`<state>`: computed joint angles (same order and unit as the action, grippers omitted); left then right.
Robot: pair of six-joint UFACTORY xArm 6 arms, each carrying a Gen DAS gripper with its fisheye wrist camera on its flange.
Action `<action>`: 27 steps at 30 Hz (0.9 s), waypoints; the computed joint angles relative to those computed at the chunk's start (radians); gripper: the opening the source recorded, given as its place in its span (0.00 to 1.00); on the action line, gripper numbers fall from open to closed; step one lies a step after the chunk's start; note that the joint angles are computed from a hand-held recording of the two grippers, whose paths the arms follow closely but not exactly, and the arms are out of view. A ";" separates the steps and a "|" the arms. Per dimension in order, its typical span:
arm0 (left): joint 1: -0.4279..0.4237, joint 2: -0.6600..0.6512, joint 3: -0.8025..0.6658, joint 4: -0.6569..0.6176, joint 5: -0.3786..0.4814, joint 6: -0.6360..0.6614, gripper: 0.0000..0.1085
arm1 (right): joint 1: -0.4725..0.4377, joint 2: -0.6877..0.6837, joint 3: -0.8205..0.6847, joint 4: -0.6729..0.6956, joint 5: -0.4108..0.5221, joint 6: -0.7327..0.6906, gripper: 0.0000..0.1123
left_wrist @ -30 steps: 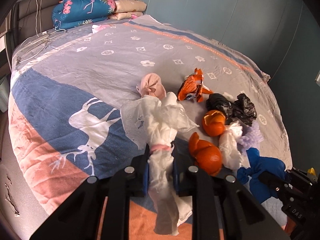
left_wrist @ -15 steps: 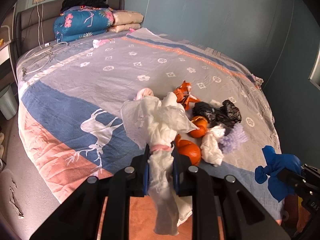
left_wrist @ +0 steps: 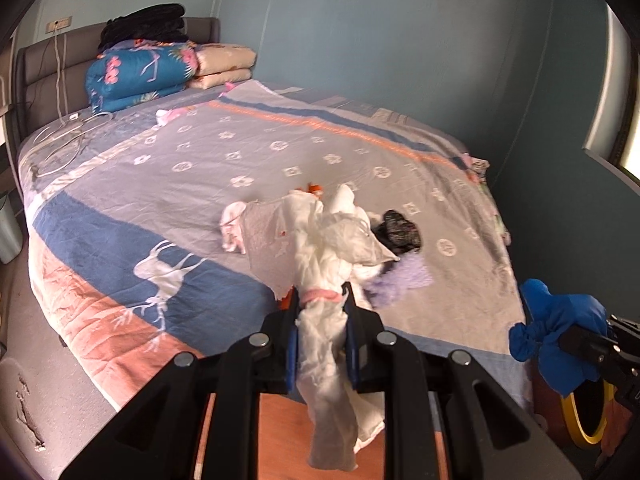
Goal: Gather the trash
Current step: 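Carry the white tissue and blue glove with both tools over the bin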
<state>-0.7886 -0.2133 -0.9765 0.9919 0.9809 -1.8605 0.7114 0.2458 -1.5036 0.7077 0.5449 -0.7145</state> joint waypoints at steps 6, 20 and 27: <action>-0.041 0.059 -0.089 0.030 0.005 -0.002 0.16 | -0.035 -0.074 0.055 0.005 0.009 0.001 0.17; -0.107 0.202 -0.289 0.051 0.005 0.053 0.16 | -0.128 -0.212 0.141 0.078 0.032 -0.051 0.17; -0.112 0.274 -0.384 0.057 -0.031 0.085 0.16 | -0.179 -0.285 0.196 0.093 0.028 -0.045 0.17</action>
